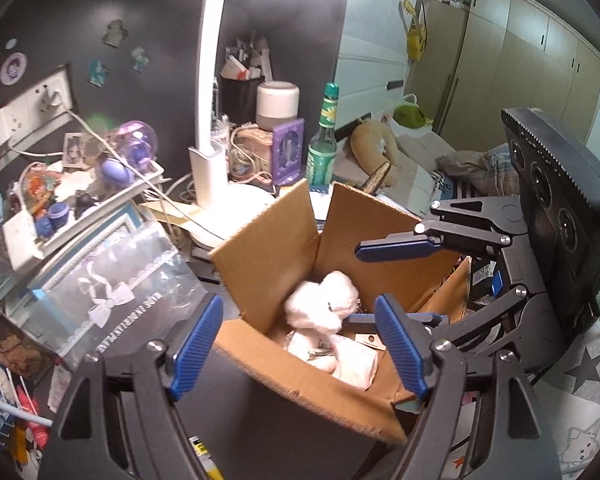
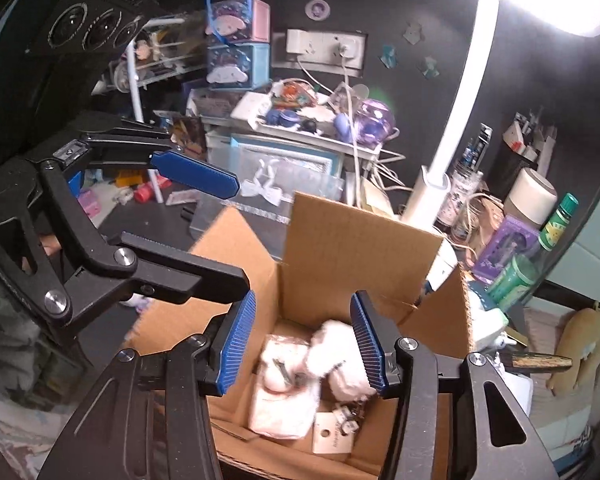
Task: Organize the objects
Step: 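Move the right tool to the white tube with yellow tip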
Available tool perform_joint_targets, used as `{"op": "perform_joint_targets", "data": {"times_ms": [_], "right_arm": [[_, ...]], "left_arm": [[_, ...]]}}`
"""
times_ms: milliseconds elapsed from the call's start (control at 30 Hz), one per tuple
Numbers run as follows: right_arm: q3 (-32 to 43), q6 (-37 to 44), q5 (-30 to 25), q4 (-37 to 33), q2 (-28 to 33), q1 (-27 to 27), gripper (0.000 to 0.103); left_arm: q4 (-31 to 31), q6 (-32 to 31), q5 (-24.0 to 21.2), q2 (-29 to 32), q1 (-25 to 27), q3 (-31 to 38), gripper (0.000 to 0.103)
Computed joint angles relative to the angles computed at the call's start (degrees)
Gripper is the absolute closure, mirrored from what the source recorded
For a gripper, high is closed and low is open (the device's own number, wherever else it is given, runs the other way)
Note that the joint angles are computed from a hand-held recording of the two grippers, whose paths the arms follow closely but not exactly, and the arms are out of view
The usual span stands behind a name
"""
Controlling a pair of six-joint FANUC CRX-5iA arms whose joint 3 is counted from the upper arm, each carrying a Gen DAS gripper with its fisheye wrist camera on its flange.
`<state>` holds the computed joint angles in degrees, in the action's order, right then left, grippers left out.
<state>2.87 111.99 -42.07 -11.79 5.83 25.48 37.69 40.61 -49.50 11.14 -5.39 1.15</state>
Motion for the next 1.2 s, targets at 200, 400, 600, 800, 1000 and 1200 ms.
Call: {"op": "perform_joint_targets", "data": {"times_ms": [200,400,600,800,1000,1200], "right_arm": [[1.15,7.22,-0.48,-8.28,-1.12,0.89,0.057],[3.5,15.97,-3.94,-17.06,-0.44,3.18,0.057],[3.8,17.53,-4.28,-18.04,2.35,7.99,0.057],[4.39,13.3,-4.93,-18.12,8.18,10.38,0.057],[2.53,-0.74,1.37,-10.93,13.55,11.79,0.057],[-1.15,-13.02,9.34,1.93,14.93,14.92,0.058]], "left_arm": [[5.79,-4.83,3.93,-6.07,3.76,-8.41,0.018],[10.87,-8.91,8.61,-13.1,8.98,-17.99,0.014],[15.16,-11.72,14.03,-18.69,13.28,-27.92,0.013],[20.34,-14.54,21.23,-22.61,15.35,-37.36,0.013],[29.95,-19.52,22.86,-23.1,16.27,-43.56,0.013],[33.04,-22.09,21.36,-22.18,16.73,-44.85,0.013]]}}
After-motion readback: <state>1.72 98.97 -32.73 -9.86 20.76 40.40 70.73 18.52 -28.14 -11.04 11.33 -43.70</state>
